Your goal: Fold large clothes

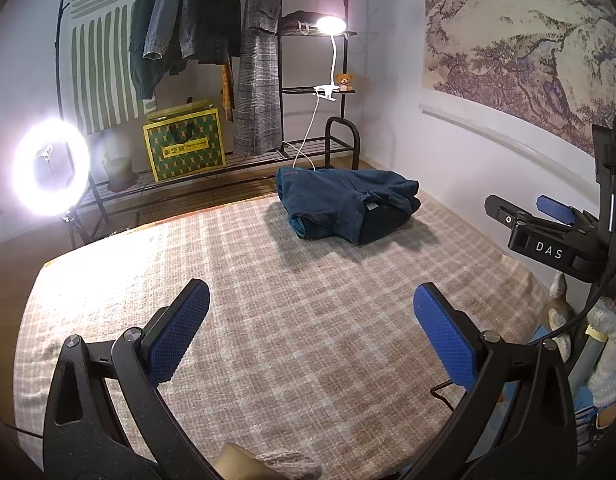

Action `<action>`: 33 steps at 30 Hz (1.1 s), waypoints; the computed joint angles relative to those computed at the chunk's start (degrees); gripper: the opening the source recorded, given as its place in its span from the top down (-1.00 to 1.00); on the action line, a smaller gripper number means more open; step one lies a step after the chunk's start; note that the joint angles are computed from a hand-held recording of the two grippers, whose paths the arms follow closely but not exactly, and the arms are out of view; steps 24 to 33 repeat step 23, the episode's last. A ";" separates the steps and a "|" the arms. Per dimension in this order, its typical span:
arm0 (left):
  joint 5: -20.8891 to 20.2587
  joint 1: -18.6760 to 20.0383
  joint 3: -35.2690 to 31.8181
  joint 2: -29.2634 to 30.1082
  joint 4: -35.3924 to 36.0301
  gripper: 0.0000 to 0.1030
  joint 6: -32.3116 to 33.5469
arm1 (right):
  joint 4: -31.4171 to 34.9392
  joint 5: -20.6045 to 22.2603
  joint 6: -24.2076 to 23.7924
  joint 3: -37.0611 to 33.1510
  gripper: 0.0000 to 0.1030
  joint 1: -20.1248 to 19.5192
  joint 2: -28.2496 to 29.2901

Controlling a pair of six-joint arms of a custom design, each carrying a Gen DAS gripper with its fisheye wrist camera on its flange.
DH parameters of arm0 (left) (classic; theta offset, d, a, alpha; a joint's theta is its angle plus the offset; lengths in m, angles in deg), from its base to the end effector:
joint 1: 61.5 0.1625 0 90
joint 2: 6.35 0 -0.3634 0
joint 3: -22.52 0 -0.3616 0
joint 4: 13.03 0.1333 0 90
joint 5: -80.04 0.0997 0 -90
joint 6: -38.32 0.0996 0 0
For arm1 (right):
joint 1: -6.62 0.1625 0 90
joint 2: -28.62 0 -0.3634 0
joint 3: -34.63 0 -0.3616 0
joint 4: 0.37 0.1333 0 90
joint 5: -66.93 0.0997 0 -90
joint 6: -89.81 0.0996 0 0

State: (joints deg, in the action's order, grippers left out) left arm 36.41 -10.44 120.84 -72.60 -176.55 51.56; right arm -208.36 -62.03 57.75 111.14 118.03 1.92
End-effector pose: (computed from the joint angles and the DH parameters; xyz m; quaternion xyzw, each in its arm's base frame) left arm -0.2004 -0.5748 0.3176 0.2530 0.8334 -0.3990 0.2867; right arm 0.3093 -0.5951 0.1133 0.1843 -0.7814 0.5005 0.3240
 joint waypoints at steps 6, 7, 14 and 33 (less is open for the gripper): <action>0.37 -0.21 -0.07 -0.05 0.29 -1.00 -0.28 | 0.64 0.57 -0.01 0.13 -0.99 -0.42 -0.38; 0.48 -0.30 -0.09 -0.16 0.47 -1.00 -0.36 | 0.58 0.59 -0.15 0.14 -0.99 -0.41 -0.35; 0.31 -0.15 -0.06 -0.35 0.06 -1.00 0.00 | 1.29 0.99 -1.32 -0.42 -0.99 -0.71 -0.12; 1.26 -0.32 0.17 -0.24 -1.94 -1.00 1.55 | 1.28 1.21 -1.35 -0.33 -0.99 -0.88 -0.18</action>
